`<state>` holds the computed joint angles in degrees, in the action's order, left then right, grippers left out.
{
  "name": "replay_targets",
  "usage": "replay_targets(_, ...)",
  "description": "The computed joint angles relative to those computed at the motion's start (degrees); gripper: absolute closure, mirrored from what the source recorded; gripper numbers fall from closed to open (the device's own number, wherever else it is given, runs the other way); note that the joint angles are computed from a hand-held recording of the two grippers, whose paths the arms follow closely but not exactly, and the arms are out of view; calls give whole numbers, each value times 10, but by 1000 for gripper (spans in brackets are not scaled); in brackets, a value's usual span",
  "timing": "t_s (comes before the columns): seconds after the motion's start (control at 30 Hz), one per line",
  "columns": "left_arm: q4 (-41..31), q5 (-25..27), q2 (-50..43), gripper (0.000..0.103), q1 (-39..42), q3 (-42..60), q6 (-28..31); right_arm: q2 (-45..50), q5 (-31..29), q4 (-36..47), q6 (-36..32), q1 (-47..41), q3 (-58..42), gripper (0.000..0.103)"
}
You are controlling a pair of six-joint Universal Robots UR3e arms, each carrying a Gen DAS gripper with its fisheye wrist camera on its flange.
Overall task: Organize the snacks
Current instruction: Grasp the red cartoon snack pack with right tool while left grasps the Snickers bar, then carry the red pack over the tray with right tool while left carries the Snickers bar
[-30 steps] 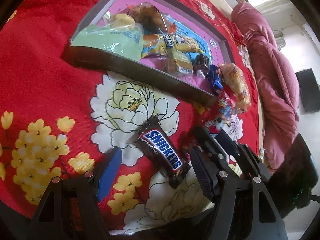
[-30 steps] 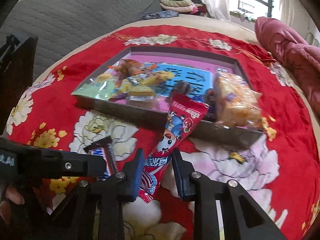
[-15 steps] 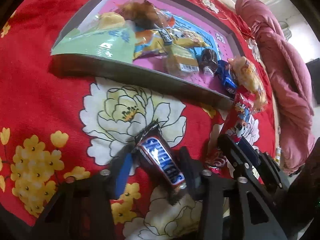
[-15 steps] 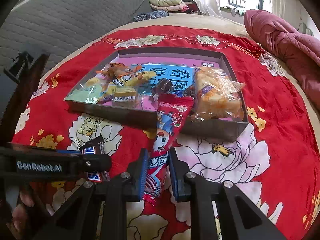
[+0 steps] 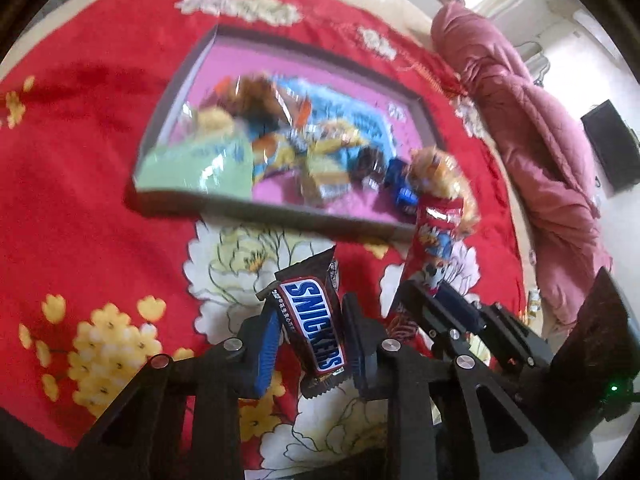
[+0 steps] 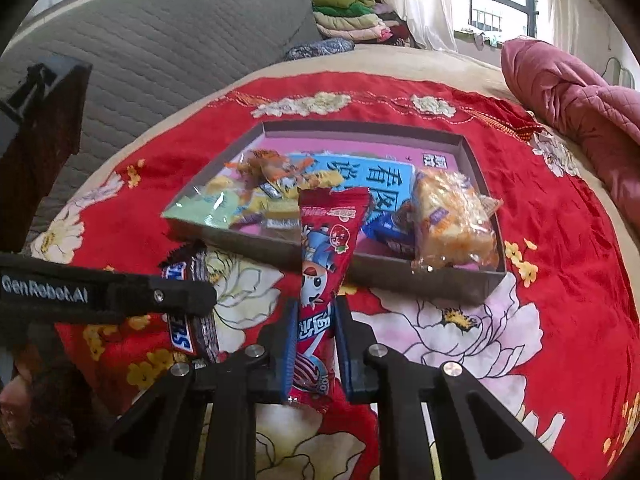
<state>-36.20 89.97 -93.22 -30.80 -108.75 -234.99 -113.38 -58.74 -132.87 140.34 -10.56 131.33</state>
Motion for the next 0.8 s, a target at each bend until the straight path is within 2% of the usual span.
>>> replay_targets(0.3,-27,54,48,72,13,10,25,6,39,12,36,-12,-37,85)
replay_targets(0.57,-4,47,35,72,41,13,47,77,39,-48,100,15,-95,85)
replay_targets(0.8,13,56,9,72,61,39,67,144,16,-114,156,47,-139,85)
